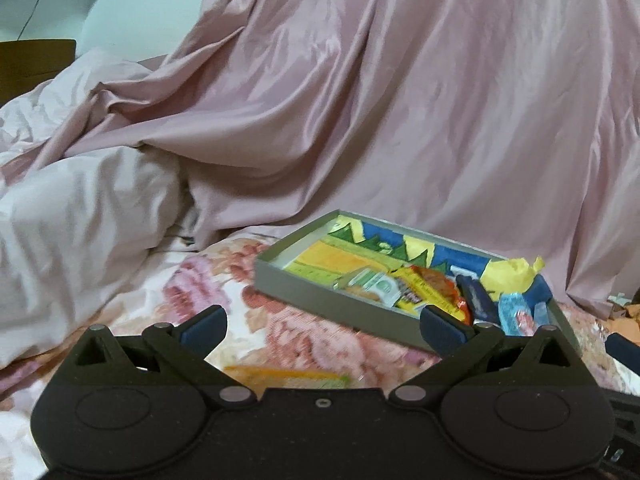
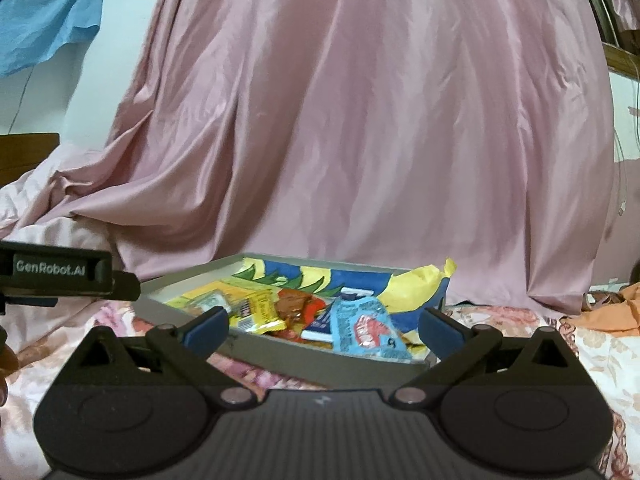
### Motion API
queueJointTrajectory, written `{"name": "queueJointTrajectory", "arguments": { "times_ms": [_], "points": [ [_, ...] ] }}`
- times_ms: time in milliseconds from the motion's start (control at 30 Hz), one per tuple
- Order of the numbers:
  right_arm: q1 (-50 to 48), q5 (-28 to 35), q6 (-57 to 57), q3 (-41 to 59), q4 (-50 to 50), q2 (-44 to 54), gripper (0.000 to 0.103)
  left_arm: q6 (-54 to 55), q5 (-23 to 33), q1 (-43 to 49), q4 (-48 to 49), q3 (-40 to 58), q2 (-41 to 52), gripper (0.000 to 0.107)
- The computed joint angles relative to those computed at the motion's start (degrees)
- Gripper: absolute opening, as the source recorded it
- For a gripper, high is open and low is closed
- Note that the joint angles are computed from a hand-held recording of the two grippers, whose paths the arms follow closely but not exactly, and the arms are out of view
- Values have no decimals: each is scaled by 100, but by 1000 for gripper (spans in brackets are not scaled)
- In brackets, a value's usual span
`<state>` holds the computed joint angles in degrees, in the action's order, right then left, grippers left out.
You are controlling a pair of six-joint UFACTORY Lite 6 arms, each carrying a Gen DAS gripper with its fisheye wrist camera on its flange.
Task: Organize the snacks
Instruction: 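Move both tools back over the remaining snacks on the bedspread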
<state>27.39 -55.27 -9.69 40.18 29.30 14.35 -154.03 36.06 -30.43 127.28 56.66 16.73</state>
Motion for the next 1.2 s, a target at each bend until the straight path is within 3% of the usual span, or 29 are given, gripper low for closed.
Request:
{"name": "queueJointTrajectory", "arguments": {
  "times_ms": [300,667,900,1200],
  "points": [
    [706,242,-117,-538,795,-592,103,-466,119,81,256,-1519,-1156,102],
    [1774,256,-491,-1017,1840,-990,103,-739,-167,181,492,-2908,-2246,102],
    [2115,724,-505,-1014,2252,-1012,103,-749,-560,455,575,-3422,-2525,102],
    [2086,1531,-354,-870,2017,-899,103,-1404,-711,1038,1669,-3869,-2494,102]
  ]
}}
